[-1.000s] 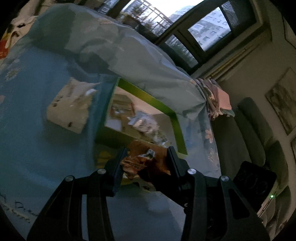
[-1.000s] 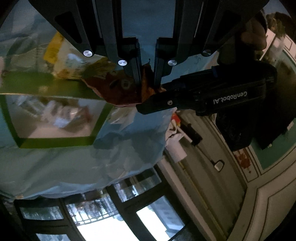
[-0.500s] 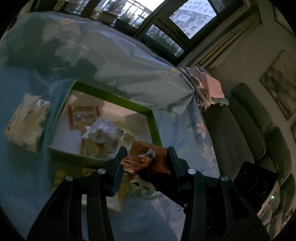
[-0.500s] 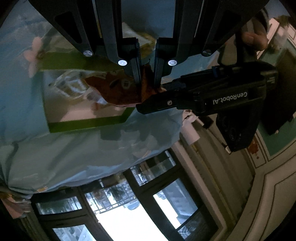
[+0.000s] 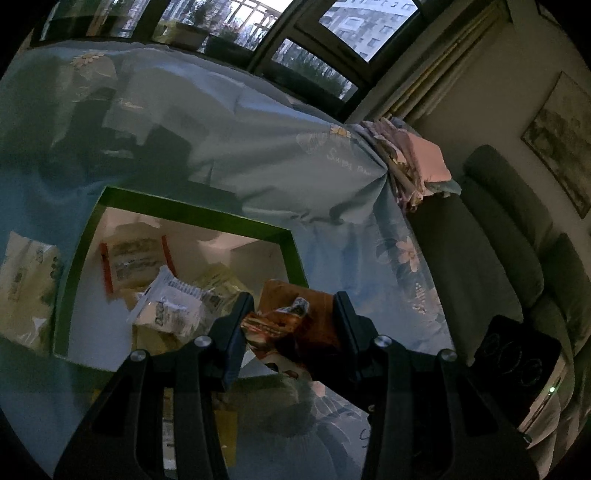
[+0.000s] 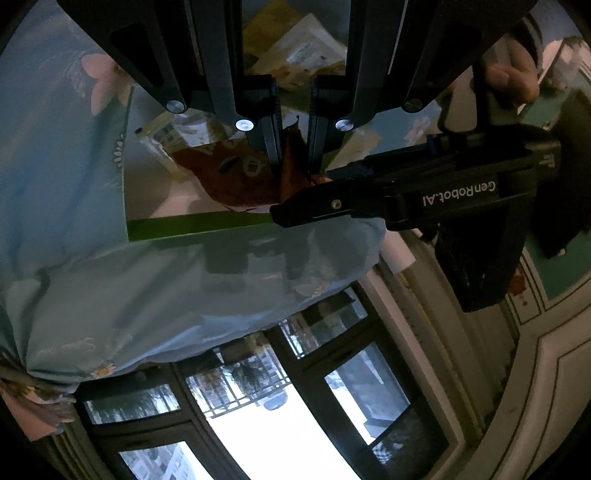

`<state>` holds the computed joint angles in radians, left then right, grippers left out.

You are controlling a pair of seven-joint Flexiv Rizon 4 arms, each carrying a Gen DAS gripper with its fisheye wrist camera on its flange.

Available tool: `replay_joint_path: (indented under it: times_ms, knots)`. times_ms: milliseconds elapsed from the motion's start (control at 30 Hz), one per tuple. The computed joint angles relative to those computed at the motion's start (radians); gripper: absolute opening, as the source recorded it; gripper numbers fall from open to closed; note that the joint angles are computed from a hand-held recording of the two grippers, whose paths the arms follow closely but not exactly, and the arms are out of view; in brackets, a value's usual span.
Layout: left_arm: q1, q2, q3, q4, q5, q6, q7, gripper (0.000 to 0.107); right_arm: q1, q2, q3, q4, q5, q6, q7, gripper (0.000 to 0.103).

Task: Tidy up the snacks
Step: 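Lift the orange packet with the right gripper and carry it over the box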

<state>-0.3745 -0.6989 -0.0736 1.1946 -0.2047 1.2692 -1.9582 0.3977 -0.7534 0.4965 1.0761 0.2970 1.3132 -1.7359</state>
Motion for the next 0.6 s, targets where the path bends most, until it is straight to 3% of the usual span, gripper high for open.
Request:
replay_joint_path:
  times_ms: [600]
  knots:
    - [0.003,-0.109,0.017,-0.160,0.027,-0.101,0.003,0.044,0.010,-0.057,-0.034,-0.066,-0.010,-0.043,0.018,0.013]
